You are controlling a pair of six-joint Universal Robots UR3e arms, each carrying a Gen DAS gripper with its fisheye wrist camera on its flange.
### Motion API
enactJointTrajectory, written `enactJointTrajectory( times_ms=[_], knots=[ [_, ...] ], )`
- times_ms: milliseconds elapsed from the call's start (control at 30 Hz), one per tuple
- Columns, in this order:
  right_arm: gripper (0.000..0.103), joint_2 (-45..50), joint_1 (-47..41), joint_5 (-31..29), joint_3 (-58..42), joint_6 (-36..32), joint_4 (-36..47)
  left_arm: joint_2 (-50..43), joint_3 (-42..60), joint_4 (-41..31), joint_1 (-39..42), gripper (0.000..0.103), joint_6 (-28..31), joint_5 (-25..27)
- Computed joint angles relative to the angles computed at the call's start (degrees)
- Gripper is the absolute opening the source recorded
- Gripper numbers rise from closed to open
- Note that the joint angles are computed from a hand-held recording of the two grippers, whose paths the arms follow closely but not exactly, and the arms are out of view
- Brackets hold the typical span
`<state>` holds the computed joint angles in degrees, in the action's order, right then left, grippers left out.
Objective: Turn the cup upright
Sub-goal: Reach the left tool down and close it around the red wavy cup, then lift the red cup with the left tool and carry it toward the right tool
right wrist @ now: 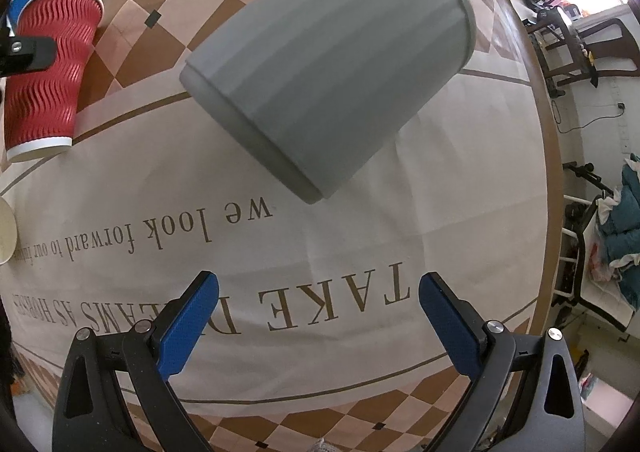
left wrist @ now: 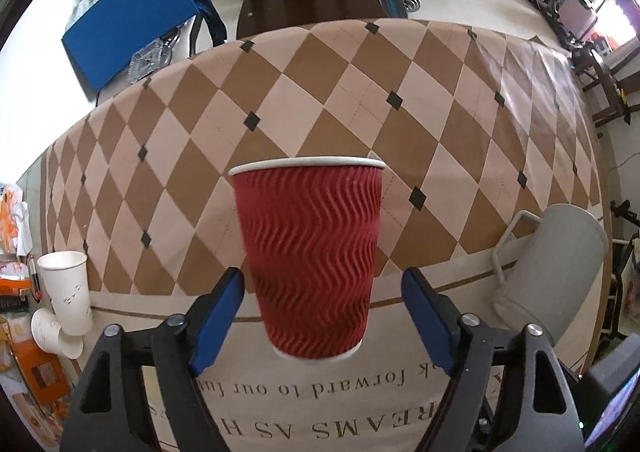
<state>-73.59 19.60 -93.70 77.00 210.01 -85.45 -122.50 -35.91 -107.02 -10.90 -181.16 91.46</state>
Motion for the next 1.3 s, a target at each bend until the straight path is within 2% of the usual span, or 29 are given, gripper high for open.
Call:
enactJointTrajectory(
  times_ms=[133,400,633,767,933,1100,1300],
  knots=[
    [0.101,-0.4,-0.4,-0.4,0.7,-0.4,-0.7,-0.3,-2.1,2.8,-0.3,0.067,0.0,1.9],
    [0.101,-2.5,1.3,-0.7,2.2,0.8,-0.9,4.9,-10.1,7.3,-0.2,0.064,-0.2,2.9],
    [0.101,-4.3,4.1,-1.2,2.4,3.9,0.3,15.3,-19.6,8.7,0.4,0.064,0.7,2.8],
    [0.101,-7.5,6.9,-0.2,5.0,8.4,0.3,24.0,-26.5,8.3,1.7,0.064,1.9,2.2],
    [0.101,-8.7,13.1,-0.5,3.5,16.0,2.8,36.6,-35.9,5.9,5.8,0.064,4.9,0.2],
    [0.101,-10.4,20.6,-2.2,2.9,26.1,5.9,50.0,-43.4,-1.0,11.6,0.064,9.1,-2.8],
    [0.101,-12.5,28.5,-1.4,5.1,36.8,10.0,61.4,-49.1,-9.3,17.5,0.064,13.7,-6.1]
  ],
)
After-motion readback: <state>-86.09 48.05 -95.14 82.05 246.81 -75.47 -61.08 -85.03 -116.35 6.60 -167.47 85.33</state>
